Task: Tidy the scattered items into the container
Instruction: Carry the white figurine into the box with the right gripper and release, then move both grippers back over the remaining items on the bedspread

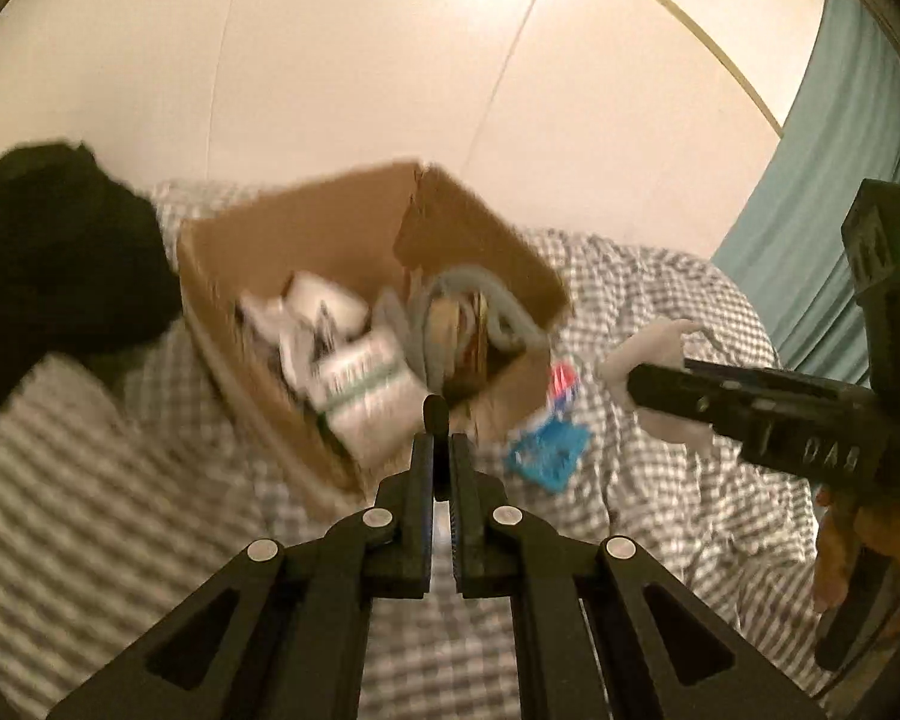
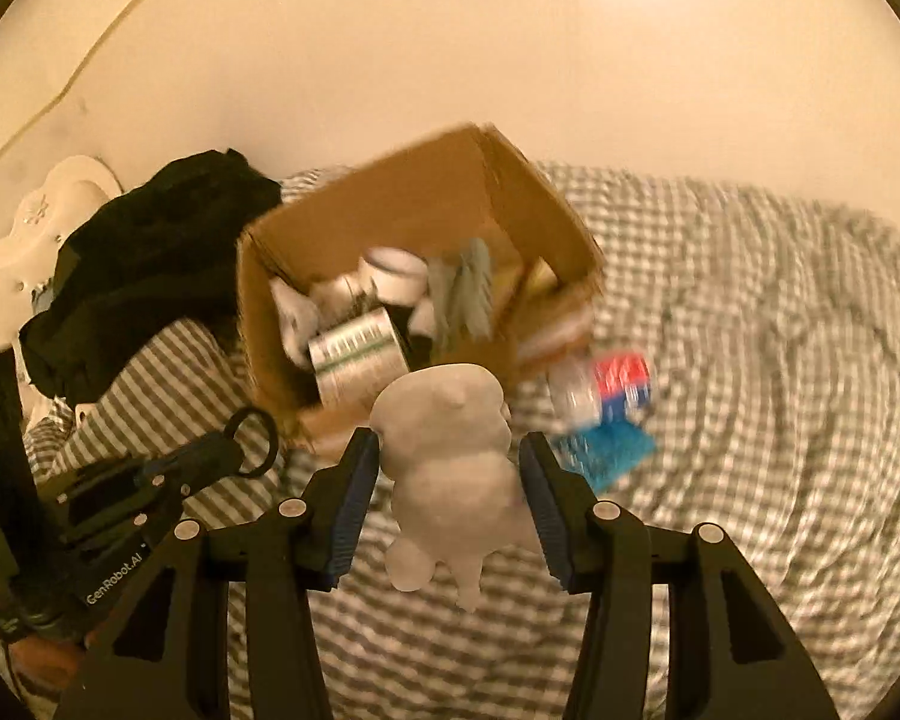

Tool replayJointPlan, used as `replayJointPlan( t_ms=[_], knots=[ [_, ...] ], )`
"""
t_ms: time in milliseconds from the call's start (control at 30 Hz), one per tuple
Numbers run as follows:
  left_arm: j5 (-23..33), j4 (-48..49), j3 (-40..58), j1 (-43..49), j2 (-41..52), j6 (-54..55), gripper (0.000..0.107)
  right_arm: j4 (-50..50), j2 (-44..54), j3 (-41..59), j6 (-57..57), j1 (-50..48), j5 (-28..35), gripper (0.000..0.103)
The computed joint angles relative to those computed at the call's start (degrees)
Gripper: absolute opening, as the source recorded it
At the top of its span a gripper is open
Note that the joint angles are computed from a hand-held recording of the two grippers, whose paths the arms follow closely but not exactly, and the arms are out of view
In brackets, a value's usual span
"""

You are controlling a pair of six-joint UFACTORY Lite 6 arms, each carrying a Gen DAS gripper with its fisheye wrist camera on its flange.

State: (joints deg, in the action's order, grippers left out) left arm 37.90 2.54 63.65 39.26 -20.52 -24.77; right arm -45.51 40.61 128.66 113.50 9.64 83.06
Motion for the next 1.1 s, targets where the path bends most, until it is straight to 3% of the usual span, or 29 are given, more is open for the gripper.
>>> replayJointPlan(
  t_ms=[133, 333, 367, 467, 533, 567, 600, 667, 733, 967, 1100],
  knots=[
    [-0.6, -6.6, 9.7, 7.9, 10.4, 10.1, 0.004, 0.3, 4.4, 9.6, -9.2, -6.0, -0.4, 0.049],
    [-3.3, -11.5, 17.7, 14.7, 23.8, 20.4, 0.005, 1.4, 1.0, -0.2, -9.0, -16.6, -14.3, 0.05],
    [-3.5, -12.2, 18.6, 15.2, 25.7, 21.4, 0.005, 1.2, 1.5, -0.3, -9.1, -18.0, -15.4, 0.051],
    [-3.4, -14.0, 20.0, 15.8, 28.6, 24.0, 0.007, -1.5, 3.1, 0.9, -9.2, -19.4, -15.3, 0.07],
    [-3.1, -8.2, 20.6, 14.1, 28.8, 19.4, 0.012, -2.1, 2.6, 0.3, -9.0, -19.8, -15.5, 0.071],
    [-2.6, -4.6, 20.9, 12.8, 28.8, 16.3, 0.027, -2.5, 1.8, -0.7, -8.3, -19.7, -15.8, 0.071],
    [-1.8, -1.0, 20.9, 11.4, 28.4, 12.8, 0.055, -3.6, 0.2, -3.4, -6.5, -19.1, -16.1, 0.071],
    [-1.9, 5.0, 19.5, 9.0, 26.3, 6.0, 0.081, -5.2, -2.7, -7.2, -3.6, -17.3, -14.7, 0.071],
    [-2.5, 8.3, 16.9, 6.9, 23.2, 1.1, 0.082, -5.8, -5.8, -11.2, 0.4, -14.2, -10.5, 0.071],
    [5.8, 16.6, 13.8, -3.1, 17.2, -13.3, 0.082, 2.2, -19.4, -30.3, 16.2, -4.4, -3.1, 0.071],
    [8.2, 19.0, 8.6, -10.1, 12.9, -23.6, 0.082, 6.0, -24.9, -40.8, 26.6, 2.5, -1.8, 0.071]
  ],
)
